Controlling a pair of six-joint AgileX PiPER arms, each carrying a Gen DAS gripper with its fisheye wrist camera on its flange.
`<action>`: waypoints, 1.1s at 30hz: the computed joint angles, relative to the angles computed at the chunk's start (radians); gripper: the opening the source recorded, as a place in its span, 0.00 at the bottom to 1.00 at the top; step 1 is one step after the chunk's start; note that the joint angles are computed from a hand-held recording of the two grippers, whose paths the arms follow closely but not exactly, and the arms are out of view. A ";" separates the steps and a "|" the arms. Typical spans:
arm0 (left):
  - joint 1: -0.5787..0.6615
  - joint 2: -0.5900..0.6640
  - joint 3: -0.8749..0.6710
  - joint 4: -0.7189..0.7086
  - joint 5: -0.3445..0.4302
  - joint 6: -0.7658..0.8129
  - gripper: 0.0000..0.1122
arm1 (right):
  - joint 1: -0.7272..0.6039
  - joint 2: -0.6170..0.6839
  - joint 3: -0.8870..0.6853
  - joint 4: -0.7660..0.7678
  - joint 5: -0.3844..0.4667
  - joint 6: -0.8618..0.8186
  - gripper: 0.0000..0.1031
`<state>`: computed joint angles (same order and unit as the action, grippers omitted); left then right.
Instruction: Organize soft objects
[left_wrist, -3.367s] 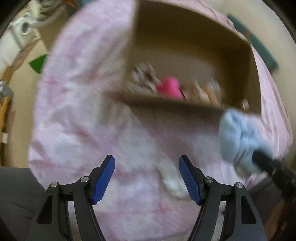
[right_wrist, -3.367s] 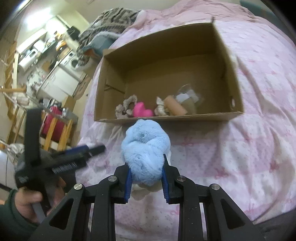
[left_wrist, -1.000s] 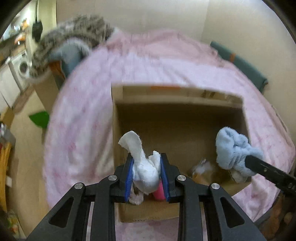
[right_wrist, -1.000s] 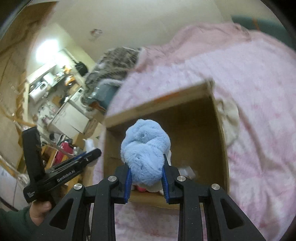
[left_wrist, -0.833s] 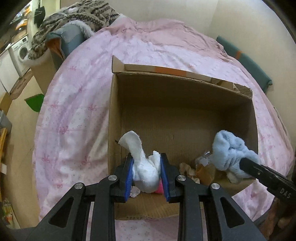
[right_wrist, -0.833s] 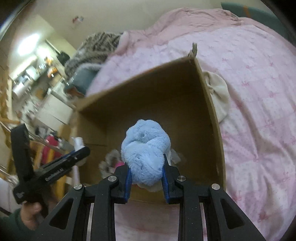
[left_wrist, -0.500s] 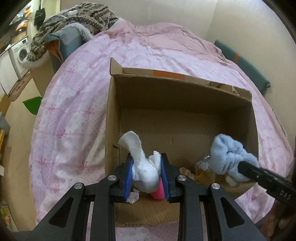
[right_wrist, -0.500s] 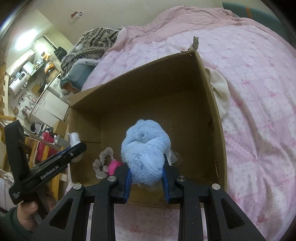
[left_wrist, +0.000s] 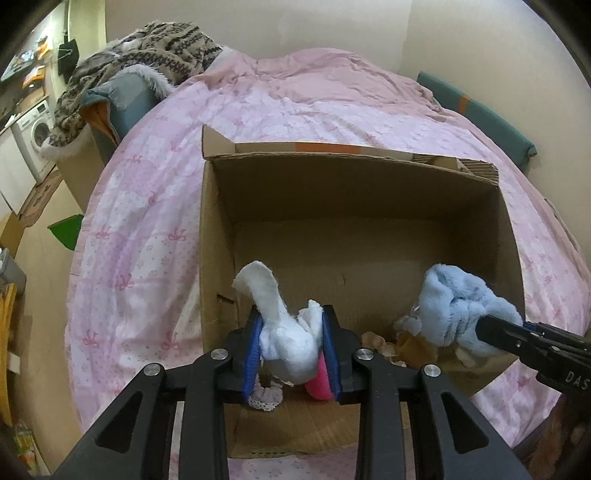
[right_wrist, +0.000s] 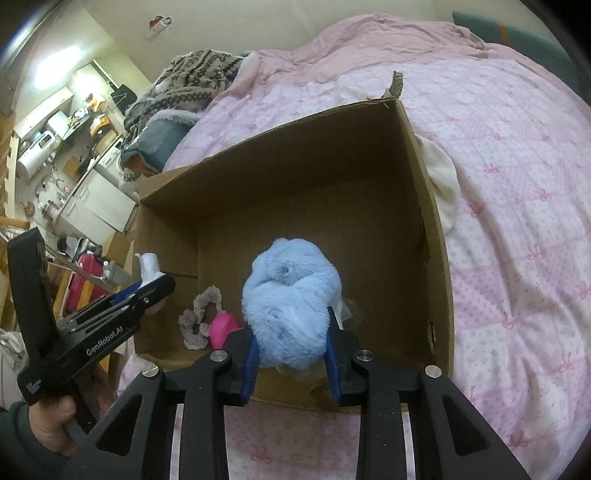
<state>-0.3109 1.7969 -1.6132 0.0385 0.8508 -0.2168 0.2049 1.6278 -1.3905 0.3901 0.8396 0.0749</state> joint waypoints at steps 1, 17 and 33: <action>-0.001 0.000 0.000 -0.003 0.001 0.000 0.26 | -0.001 0.000 0.000 -0.001 0.000 0.002 0.30; -0.036 -0.089 0.021 0.058 0.005 -0.051 0.57 | -0.030 -0.090 0.023 0.076 -0.064 -0.044 0.67; -0.052 -0.328 0.095 0.119 0.087 -0.133 0.61 | 0.118 -0.280 0.010 -0.287 -0.020 0.237 0.94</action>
<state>-0.3631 1.4686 -1.5183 0.1572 0.9377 -0.3502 0.3226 1.3475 -1.3801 0.1030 0.8199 0.3116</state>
